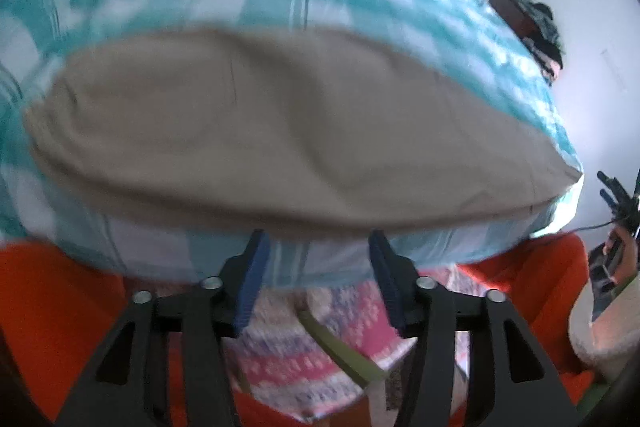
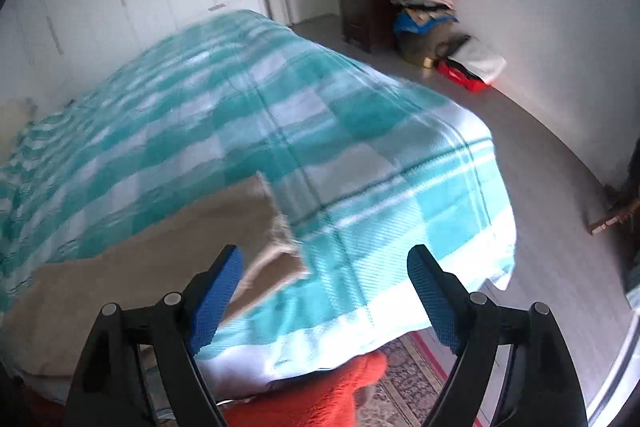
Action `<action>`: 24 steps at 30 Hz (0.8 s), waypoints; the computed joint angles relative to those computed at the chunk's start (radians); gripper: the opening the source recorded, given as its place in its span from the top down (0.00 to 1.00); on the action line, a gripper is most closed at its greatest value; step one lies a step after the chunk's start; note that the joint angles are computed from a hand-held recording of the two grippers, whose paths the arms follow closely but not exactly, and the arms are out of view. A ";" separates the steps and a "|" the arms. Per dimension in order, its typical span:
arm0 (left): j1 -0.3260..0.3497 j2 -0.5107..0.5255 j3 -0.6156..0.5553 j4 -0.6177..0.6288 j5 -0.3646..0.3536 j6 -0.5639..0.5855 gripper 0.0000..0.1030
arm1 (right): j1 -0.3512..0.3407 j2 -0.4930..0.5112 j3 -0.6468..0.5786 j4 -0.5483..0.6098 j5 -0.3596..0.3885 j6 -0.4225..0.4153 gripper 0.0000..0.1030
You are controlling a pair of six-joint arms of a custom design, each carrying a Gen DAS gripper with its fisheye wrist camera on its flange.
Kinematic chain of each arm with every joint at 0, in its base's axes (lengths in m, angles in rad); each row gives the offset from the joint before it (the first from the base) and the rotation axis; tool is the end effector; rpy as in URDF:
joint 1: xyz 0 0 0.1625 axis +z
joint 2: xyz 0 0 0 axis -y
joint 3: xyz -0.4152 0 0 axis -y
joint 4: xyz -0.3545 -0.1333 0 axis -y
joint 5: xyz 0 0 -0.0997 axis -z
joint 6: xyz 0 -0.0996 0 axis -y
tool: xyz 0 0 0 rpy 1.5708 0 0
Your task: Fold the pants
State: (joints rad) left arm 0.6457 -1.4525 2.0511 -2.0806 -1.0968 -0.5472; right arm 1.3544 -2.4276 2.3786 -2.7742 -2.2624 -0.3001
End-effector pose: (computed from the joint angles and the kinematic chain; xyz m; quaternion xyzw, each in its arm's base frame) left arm -0.2385 -0.4035 0.2779 0.1926 0.9518 -0.1255 0.2028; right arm 0.0372 -0.1560 0.5224 -0.1666 -0.7699 0.4630 0.4063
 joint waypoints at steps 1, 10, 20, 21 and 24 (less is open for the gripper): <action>-0.003 0.014 -0.009 -0.037 0.021 0.027 0.32 | 0.066 0.026 -0.011 0.018 -0.027 0.024 0.19; 0.098 0.276 -0.071 -0.149 0.145 0.190 0.31 | 0.103 0.332 -0.055 0.102 -0.043 0.049 0.19; -0.013 0.247 -0.094 -0.123 0.037 0.224 0.20 | -0.019 0.308 0.019 0.071 -0.011 -0.004 0.14; -0.022 0.281 -0.121 -0.158 0.009 0.246 0.16 | -0.015 0.306 0.018 0.076 -0.012 0.002 0.14; -0.044 0.453 -0.258 -0.230 -0.052 0.329 0.16 | -0.036 0.297 0.008 0.085 0.027 0.002 0.12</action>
